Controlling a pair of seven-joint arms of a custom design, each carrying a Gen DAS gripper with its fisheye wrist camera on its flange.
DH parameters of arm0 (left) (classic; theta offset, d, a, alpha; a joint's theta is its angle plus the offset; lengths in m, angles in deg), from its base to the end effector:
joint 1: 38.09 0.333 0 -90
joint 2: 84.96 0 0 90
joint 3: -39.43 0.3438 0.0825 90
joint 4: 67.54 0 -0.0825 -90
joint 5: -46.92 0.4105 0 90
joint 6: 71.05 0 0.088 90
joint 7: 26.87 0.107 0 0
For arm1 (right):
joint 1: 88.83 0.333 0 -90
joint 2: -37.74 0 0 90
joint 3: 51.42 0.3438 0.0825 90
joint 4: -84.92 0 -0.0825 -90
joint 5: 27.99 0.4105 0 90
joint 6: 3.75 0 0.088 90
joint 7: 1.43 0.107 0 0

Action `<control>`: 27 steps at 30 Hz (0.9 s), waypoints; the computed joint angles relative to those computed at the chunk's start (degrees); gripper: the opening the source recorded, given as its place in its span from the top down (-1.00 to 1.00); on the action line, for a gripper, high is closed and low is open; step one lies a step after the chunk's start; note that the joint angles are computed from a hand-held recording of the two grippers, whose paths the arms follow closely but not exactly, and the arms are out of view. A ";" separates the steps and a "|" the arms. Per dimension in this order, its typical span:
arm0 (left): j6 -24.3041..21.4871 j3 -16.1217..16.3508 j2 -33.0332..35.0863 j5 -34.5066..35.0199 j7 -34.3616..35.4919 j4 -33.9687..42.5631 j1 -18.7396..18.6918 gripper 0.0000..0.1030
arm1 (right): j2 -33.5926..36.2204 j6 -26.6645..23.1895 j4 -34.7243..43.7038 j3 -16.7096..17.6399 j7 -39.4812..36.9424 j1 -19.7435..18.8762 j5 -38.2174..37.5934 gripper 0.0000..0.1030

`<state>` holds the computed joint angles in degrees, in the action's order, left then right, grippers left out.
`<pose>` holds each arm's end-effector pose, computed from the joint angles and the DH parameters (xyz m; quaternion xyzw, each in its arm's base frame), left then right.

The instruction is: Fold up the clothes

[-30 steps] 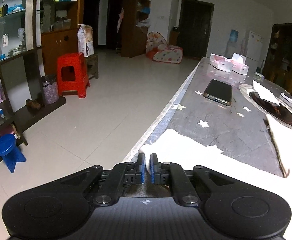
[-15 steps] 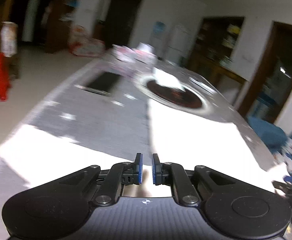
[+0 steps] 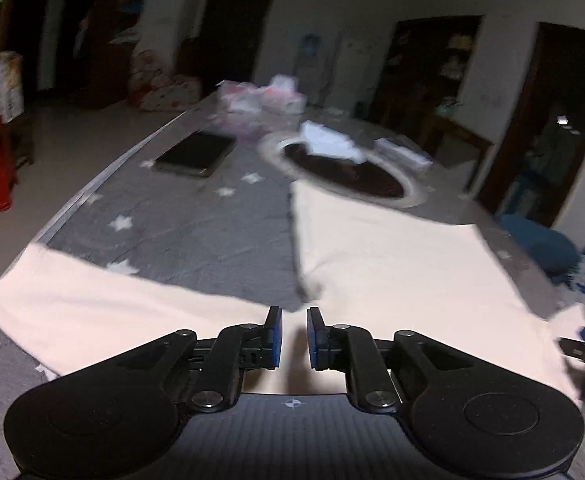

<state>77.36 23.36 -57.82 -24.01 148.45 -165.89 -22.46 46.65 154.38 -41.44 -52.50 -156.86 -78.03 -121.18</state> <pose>0.7266 0.0379 0.3646 -0.4699 0.7467 -0.4531 0.1277 0.5582 0.1381 0.3307 -0.5154 0.7457 -0.3422 0.2472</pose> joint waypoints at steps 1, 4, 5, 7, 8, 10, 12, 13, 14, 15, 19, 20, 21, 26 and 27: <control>-2.03 -0.33 -0.92 -0.07 1.73 -1.09 0.81 0.72 | 0.02 -0.01 0.03 -0.01 -0.07 0.01 0.06 -1.00; -8.54 0.09 -3.59 -0.13 6.53 -4.04 2.06 0.72 | 0.06 -0.14 0.06 -0.02 -0.33 0.07 0.24 -1.00; -9.06 0.70 -4.18 0.36 7.73 -4.93 1.58 0.72 | 0.04 -0.29 0.05 0.00 -0.57 0.13 0.40 -1.00; -9.25 1.83 -5.09 1.26 9.35 -6.50 0.55 0.72 | -0.01 -0.41 0.05 0.01 -1.11 0.18 0.89 -1.00; -9.08 2.56 -5.11 2.09 8.74 -6.83 0.04 0.72 | -0.05 -0.31 0.04 -0.01 -1.42 0.17 1.25 -1.00; -9.15 3.47 -5.08 2.97 7.84 -7.37 -0.22 0.72 | -0.16 -0.04 0.01 -0.03 -2.58 0.14 2.48 -1.00; -10.07 3.97 -5.20 3.08 7.42 -7.71 0.19 0.72 | -0.60 0.43 -0.07 0.03 -3.81 0.29 3.36 -1.00; -10.33 4.16 -5.55 3.14 7.27 -7.97 0.31 0.72 | -0.83 0.67 -0.11 0.06 -4.38 0.36 3.74 -1.00; -10.60 4.36 -5.90 3.19 7.12 -8.24 0.41 0.72 | -1.11 0.98 -0.08 0.12 -3.83 0.55 2.92 -1.00; -10.85 4.48 -6.48 2.95 7.09 -8.71 0.52 0.71 | -1.40 1.30 -0.02 0.23 -2.92 0.74 1.70 -1.00; -11.24 4.74 -7.08 0.33 8.50 -9.15 0.43 0.42 | -1.75 2.81 0.92 1.05 -0.31 1.11 -2.75 -1.00; -10.61 4.96 -6.93 0.48 8.50 -9.16 0.05 0.41 | -1.35 3.32 1.47 1.29 -0.21 1.20 -3.24 -1.00; -9.96 5.09 -6.76 0.66 8.48 -9.16 -0.26 0.41 | -0.89 3.85 2.07 1.51 -0.09 1.31 -3.68 -1.00; -8.33 5.23 -6.58 1.75 7.83 -9.14 -0.71 0.32 | 1.77 6.07 3.63 1.84 -6.13 1.93 1.18 -1.00; -8.22 5.28 -6.64 2.27 7.35 -9.01 -0.81 0.29 | 1.90 6.33 3.56 1.66 -6.57 2.21 1.60 -1.00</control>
<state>69.13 28.63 -64.46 -21.74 155.80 -174.90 -23.27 48.55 160.72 -37.88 -50.84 -163.43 -75.82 -119.58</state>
